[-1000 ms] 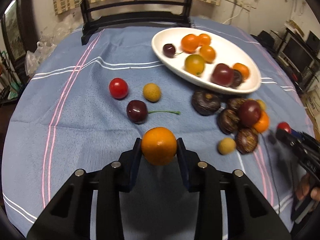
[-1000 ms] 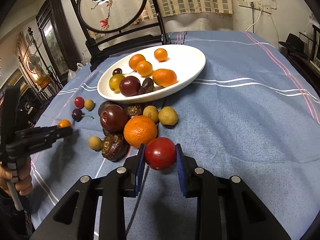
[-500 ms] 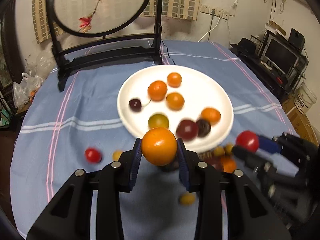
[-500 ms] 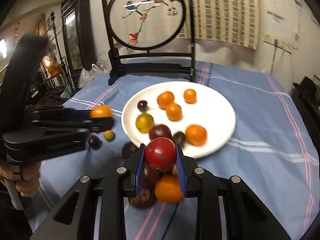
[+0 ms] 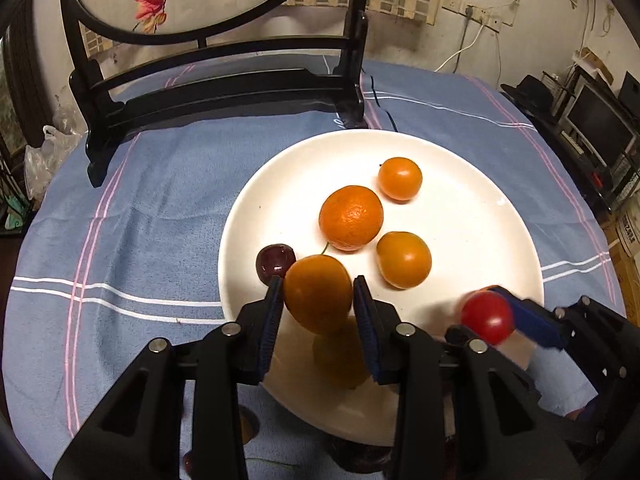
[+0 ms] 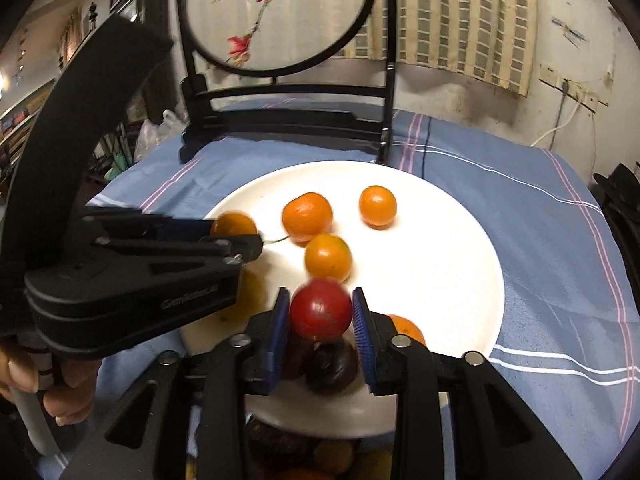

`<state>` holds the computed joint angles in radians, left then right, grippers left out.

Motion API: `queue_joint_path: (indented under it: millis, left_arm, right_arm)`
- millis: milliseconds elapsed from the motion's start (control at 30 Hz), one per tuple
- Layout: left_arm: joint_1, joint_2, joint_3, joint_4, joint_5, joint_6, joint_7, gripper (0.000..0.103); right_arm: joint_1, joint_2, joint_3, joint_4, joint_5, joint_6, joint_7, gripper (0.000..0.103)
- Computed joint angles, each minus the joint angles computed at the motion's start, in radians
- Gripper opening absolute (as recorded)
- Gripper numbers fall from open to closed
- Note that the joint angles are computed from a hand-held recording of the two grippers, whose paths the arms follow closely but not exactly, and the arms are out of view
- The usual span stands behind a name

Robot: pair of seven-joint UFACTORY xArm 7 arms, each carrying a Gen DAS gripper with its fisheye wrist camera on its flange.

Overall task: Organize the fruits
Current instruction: 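Carry the red and orange tomatoes over the white plate and open both tools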

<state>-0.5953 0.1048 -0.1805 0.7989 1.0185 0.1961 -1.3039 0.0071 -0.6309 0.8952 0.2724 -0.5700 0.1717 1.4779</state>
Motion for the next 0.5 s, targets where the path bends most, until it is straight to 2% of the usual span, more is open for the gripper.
queue_joint_path:
  millis: [33,100,167,267,400,500]
  left_arm:
    - [-0.002,-0.005,0.002,-0.002,0.013,-0.001,-0.013,0.056]
    - [-0.012,-0.031,0.003,-0.009,0.103,0.023,-0.092,0.064]
    - [-0.004,-0.075,-0.016,-0.034,0.147,0.043,-0.126,0.066]
    - [0.03,-0.15,-0.053,-0.088,0.13,0.037,-0.131,0.077]
    - [0.064,-0.276,-0.108,-0.185,0.127,0.032,-0.147,0.081]
    - [0.084,-0.387,-0.164,-0.279,0.133,0.041,-0.184,0.084]
  right_arm:
    - [0.0,-0.008,0.003,-0.007,0.004,-0.002,0.012,0.055]
    - [0.029,-0.029,-0.014,-0.022,0.018,0.008,0.021,0.057]
    - [0.082,-0.058,-0.045,-0.042,0.037,0.019,0.028,0.057]
    - [0.228,-0.129,-0.111,-0.092,0.096,0.068,0.052,0.058]
    - [0.413,-0.191,-0.157,-0.126,0.156,0.176,0.091,0.059]
    - [0.536,-0.221,-0.159,-0.133,0.189,0.271,0.142,0.061]
